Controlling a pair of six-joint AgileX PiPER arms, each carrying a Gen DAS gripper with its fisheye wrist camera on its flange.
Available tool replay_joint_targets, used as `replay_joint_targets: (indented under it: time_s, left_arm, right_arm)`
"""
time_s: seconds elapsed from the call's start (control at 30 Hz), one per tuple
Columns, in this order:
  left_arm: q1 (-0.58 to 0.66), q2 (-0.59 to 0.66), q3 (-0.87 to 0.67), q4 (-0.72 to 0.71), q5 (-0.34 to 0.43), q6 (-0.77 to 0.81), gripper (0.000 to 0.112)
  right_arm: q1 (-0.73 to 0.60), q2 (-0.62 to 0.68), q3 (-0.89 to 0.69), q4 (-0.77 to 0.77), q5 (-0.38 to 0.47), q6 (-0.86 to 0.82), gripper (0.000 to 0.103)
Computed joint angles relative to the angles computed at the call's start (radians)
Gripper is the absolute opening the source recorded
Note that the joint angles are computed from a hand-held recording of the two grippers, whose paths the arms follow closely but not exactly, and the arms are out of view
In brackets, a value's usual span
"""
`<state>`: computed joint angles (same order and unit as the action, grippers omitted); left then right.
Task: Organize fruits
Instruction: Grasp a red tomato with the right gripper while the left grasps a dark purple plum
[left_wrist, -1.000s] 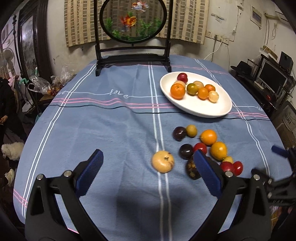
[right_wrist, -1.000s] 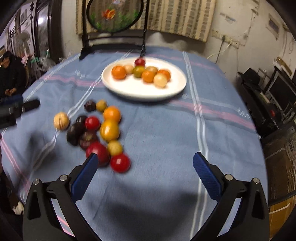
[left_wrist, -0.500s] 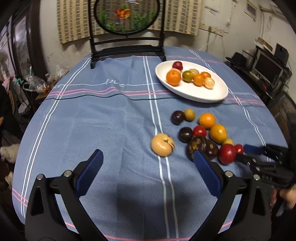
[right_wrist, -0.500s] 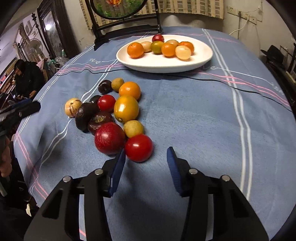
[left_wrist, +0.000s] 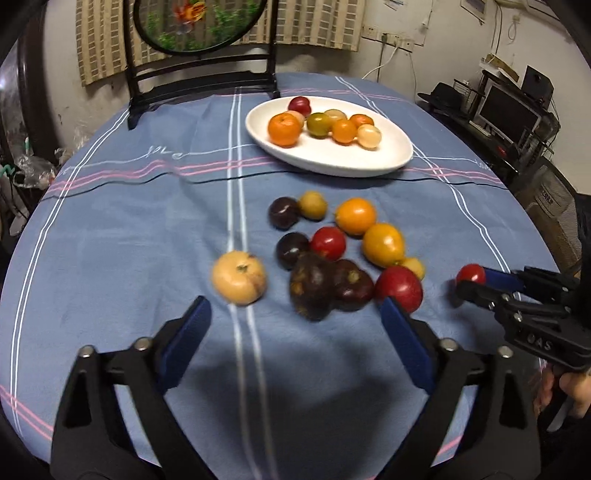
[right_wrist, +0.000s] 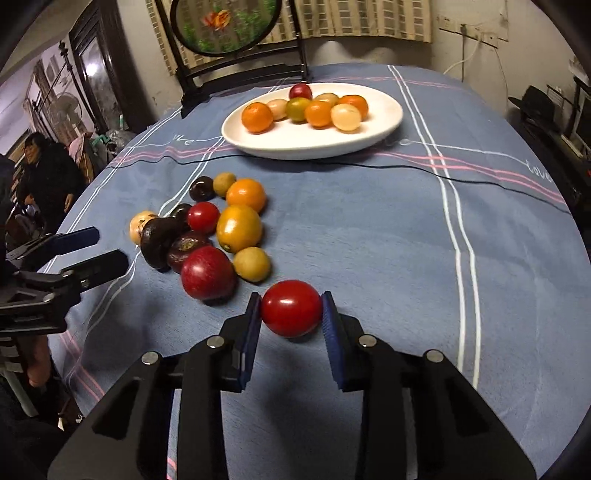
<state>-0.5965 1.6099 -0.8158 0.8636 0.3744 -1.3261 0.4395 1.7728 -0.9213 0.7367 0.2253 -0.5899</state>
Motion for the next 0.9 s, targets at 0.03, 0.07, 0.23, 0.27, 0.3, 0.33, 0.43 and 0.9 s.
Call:
replay_joint_targets:
  time_s: [0.03, 0.07, 0.23, 0.27, 0.3, 0.33, 0.43, 0.9]
  left_arm:
    - [0.0, 0.028, -0.028, -0.034, 0.011, 0.035, 0.074]
    - [0.005, 0.049, -0.047, -0.068, 0.012, 0.069, 0.068]
    - [0.04, 0.116, -0.097, -0.175, -0.001, 0.144, 0.054]
    - [0.038, 0.12, -0.105, -0.154, 0.006, 0.123, 0.054]
    - [0.031, 0.128, -0.114, -0.121, 0.018, 0.092, 0.048]
    - [0.03, 0.136, -0.123, -0.126, 0.024, 0.1, 0.042]
    - [0.043, 0.145, -0.133, -0.199, 0.016, 0.161, 0.025]
    - [0.065, 0.104, -0.063, -0.111, -0.039, 0.042, 0.026]
  right_arm:
    - [-0.009, -0.005, 0.01, 0.07, 0.003, -0.07, 0.033]
    - [-0.02, -0.01, 0.018, 0.142, 0.01, -0.146, 0.033]
    - [-0.052, -0.036, 0.047, 0.288, 0.031, -0.308, 0.033]
    - [-0.059, -0.038, 0.051, 0.314, 0.035, -0.338, 0.033]
    - [-0.067, -0.038, 0.052, 0.333, 0.043, -0.359, 0.033]
    - [-0.072, -0.039, 0.054, 0.349, 0.049, -0.378, 0.033]
    - [-0.079, -0.046, 0.06, 0.37, 0.057, -0.405, 0.033]
    - [-0.048, -0.06, 0.049, 0.239, 0.027, -0.261, 0.033]
